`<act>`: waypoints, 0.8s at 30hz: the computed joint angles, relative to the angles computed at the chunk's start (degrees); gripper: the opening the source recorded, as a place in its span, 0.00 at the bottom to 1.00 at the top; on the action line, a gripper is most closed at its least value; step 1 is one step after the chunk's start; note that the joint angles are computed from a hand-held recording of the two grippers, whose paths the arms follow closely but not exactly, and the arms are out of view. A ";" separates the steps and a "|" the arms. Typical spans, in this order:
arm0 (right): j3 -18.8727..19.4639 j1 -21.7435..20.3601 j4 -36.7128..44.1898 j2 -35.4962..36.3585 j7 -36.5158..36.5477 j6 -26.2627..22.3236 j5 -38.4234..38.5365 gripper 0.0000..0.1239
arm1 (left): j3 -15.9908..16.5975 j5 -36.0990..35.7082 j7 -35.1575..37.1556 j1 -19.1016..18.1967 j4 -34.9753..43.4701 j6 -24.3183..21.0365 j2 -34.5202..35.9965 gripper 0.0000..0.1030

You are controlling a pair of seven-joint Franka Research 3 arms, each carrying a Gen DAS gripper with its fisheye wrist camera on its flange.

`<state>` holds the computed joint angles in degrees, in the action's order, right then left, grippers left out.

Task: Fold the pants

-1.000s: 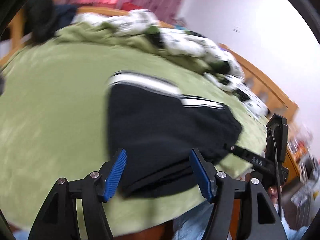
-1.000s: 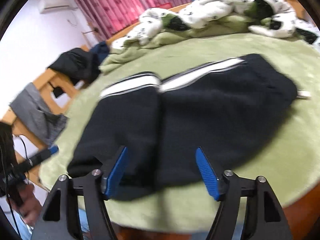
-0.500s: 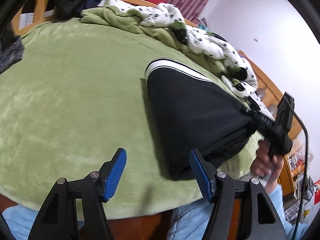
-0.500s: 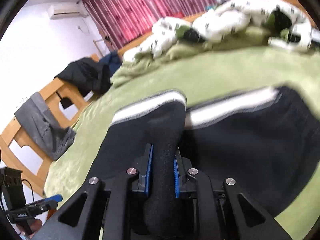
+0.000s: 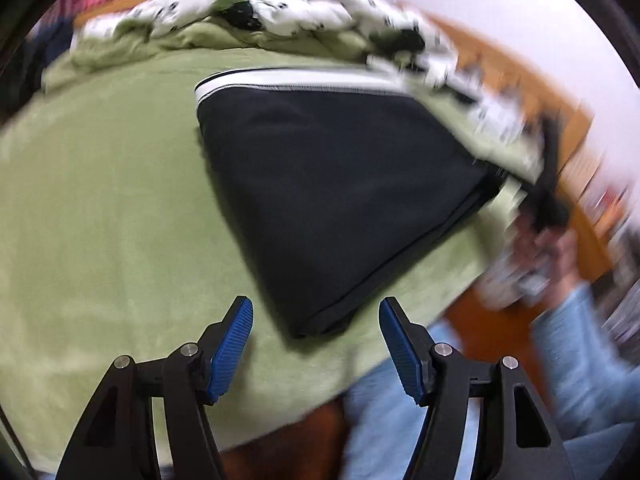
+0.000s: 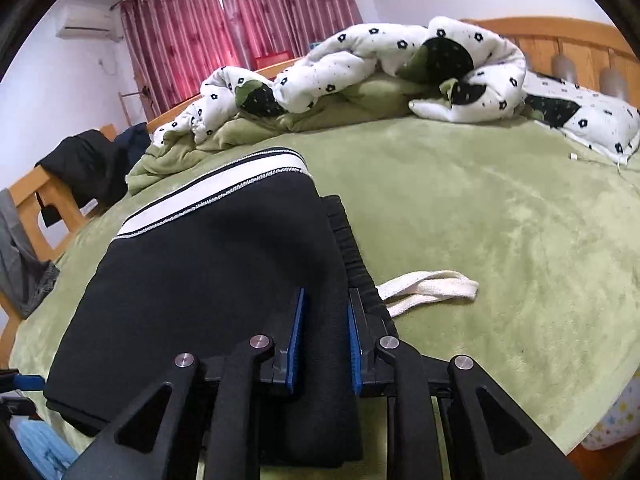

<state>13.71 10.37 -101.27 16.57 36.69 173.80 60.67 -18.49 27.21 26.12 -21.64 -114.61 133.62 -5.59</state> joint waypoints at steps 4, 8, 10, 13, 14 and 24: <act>-0.60 -0.43 -0.65 -0.61 0.56 -1.95 -0.92 0.15 | -1.04 5.88 2.14 -1.75 7.14 -10.14 5.74 0.57; -1.66 -0.15 0.62 -0.14 3.73 -4.69 -2.61 0.14 | 0.06 12.25 -3.04 -3.23 11.00 -14.26 9.55 0.20; -1.94 -0.82 0.58 -0.89 5.38 -7.13 -1.33 0.13 | 0.48 15.76 -8.22 -4.26 11.19 -16.25 9.33 0.18; -3.59 1.19 -0.85 -1.43 8.12 -5.78 -4.94 0.13 | 0.79 15.22 -13.06 -3.69 5.16 -10.24 4.40 0.19; -3.79 2.02 -1.72 -1.46 8.26 -3.78 -6.60 0.13 | 0.82 13.33 -12.59 -3.28 3.00 -8.72 3.03 0.21; -10.93 7.13 -9.03 -7.36 29.84 0.88 -31.81 0.36 | -0.87 2.78 -12.50 0.16 -16.41 3.78 -15.43 0.52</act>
<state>2.79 17.50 -110.30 9.21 66.53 174.68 28.86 -19.36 30.00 13.62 -21.48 -131.02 137.40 -21.03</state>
